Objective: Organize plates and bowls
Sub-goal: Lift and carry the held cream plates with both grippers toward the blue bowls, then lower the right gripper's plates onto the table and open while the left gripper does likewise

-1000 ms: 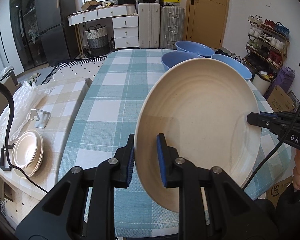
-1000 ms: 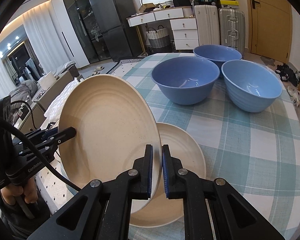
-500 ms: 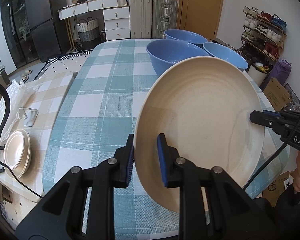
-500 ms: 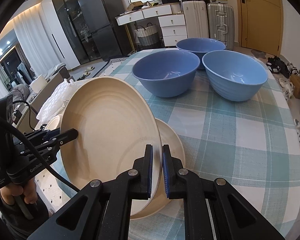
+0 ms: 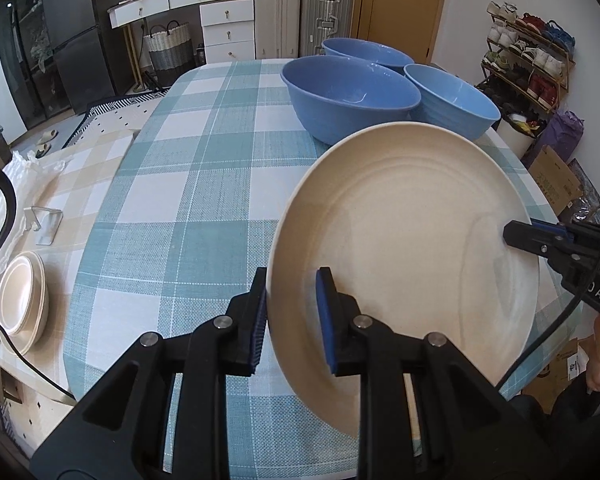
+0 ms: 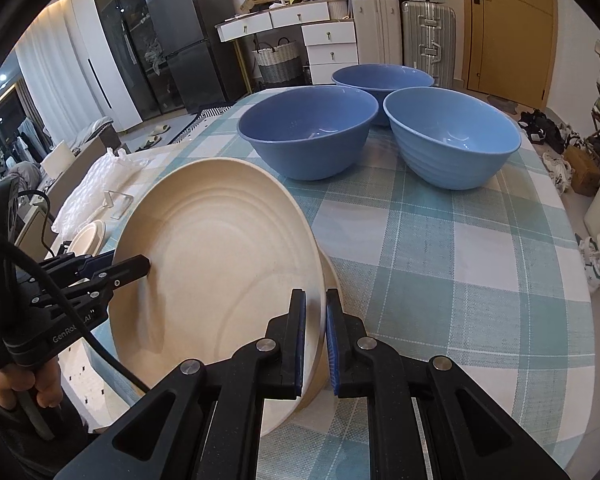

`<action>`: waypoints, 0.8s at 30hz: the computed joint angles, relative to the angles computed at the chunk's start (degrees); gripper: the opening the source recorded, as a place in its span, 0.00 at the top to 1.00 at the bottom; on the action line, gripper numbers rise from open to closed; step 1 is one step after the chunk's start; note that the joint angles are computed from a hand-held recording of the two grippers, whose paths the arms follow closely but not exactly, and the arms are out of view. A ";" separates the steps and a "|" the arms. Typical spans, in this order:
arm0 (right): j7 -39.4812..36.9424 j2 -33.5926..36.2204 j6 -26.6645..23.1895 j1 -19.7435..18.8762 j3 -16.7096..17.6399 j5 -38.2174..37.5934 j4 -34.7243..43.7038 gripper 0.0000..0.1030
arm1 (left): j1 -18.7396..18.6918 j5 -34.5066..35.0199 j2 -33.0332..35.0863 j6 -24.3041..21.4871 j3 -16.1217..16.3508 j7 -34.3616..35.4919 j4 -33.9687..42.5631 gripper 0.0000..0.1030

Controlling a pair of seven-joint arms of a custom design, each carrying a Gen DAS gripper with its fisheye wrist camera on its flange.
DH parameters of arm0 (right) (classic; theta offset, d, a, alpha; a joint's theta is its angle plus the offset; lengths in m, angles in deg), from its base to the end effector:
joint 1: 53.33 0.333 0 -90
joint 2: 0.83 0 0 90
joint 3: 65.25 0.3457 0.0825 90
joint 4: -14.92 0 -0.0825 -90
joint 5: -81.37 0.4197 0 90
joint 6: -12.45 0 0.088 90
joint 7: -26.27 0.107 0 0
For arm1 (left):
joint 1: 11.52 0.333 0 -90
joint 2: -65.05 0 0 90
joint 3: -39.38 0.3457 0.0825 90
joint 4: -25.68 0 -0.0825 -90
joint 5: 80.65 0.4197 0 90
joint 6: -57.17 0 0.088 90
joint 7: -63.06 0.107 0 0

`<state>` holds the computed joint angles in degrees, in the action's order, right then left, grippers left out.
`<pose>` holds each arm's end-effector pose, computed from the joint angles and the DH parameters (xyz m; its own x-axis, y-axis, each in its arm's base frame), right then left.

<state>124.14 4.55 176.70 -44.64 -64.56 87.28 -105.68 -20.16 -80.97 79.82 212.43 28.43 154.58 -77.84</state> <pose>0.6303 0.0981 0.4599 -0.0065 -0.9858 -0.1679 -0.7945 0.1070 -0.5978 0.6734 -0.2267 0.4904 -0.3466 -0.9373 0.0373 -0.7542 0.2548 -0.6052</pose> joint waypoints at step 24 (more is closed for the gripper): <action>8.15 4.61 -1.21 1.40 -1.88 -10.65 3.29 0.90 | -1.00 3.82 5.28 -1.60 1.00 -3.41 3.90 0.81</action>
